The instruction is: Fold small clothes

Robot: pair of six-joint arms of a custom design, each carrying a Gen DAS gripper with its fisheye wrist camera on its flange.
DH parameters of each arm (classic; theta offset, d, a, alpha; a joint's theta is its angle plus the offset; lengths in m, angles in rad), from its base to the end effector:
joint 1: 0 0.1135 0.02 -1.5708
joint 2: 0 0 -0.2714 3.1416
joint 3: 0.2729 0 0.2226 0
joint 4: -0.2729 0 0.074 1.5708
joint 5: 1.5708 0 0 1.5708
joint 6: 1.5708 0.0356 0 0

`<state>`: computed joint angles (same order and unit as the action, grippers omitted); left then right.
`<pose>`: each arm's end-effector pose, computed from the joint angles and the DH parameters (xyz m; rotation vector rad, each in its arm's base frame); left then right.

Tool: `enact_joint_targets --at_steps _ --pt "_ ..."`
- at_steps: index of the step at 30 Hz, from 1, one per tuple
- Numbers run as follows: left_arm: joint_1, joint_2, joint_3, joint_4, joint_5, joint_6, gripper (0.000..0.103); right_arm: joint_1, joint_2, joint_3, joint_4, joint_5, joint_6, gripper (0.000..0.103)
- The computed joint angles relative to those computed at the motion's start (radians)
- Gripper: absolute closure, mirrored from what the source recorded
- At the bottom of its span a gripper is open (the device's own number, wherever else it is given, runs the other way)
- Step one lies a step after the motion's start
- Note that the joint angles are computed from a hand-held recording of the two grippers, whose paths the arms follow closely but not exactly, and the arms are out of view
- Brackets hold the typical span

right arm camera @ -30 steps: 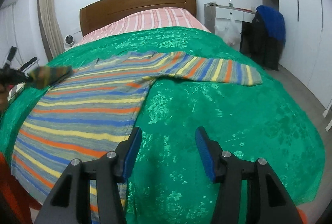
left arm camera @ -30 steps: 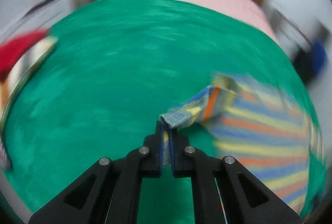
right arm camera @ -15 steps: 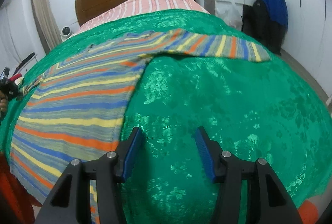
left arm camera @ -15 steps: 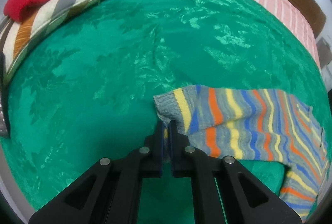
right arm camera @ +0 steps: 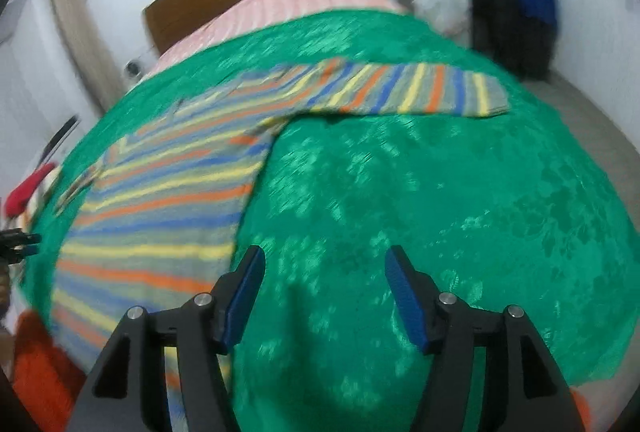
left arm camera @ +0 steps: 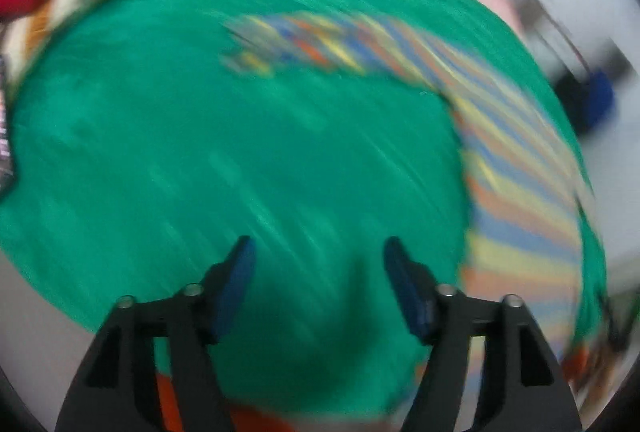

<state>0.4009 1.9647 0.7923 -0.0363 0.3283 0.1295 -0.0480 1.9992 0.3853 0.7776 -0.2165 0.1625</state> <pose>0.2814 0.1068 0.0891 -0.2834 2.6794 -0.3013 0.2564 -0.0047 0.0629 0.1525 2.4000 0.3136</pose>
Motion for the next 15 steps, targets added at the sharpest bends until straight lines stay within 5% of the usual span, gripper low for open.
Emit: enact_joint_targets --at_steps 4,9,10,11,12,15 --pt "-0.189 -0.018 -0.199 0.147 -0.051 0.036 0.033 -0.044 -0.059 0.077 -0.346 -0.260 -0.150 0.041" --pt "-0.351 0.023 -0.254 0.273 -0.113 0.003 0.033 0.055 0.075 0.102 -0.358 -0.326 -0.158 0.042" --pt "-0.383 0.039 -0.256 0.295 -0.139 -0.015 0.040 0.073 0.107 0.111 -0.339 -0.330 -0.148 0.044" --pt "-0.403 0.044 -0.258 0.307 -0.162 -0.019 0.069 0.088 0.137 0.120 -0.323 -0.334 -0.133 0.058" --pt "-0.412 0.043 -0.257 0.307 -0.164 -0.009 0.098 0.102 0.150 0.136 -0.337 -0.344 -0.132 0.093" --pt "-0.414 -0.018 -0.281 0.273 -0.151 0.013 0.101 0.106 0.110 0.139 -0.395 -0.329 -0.141 0.098"
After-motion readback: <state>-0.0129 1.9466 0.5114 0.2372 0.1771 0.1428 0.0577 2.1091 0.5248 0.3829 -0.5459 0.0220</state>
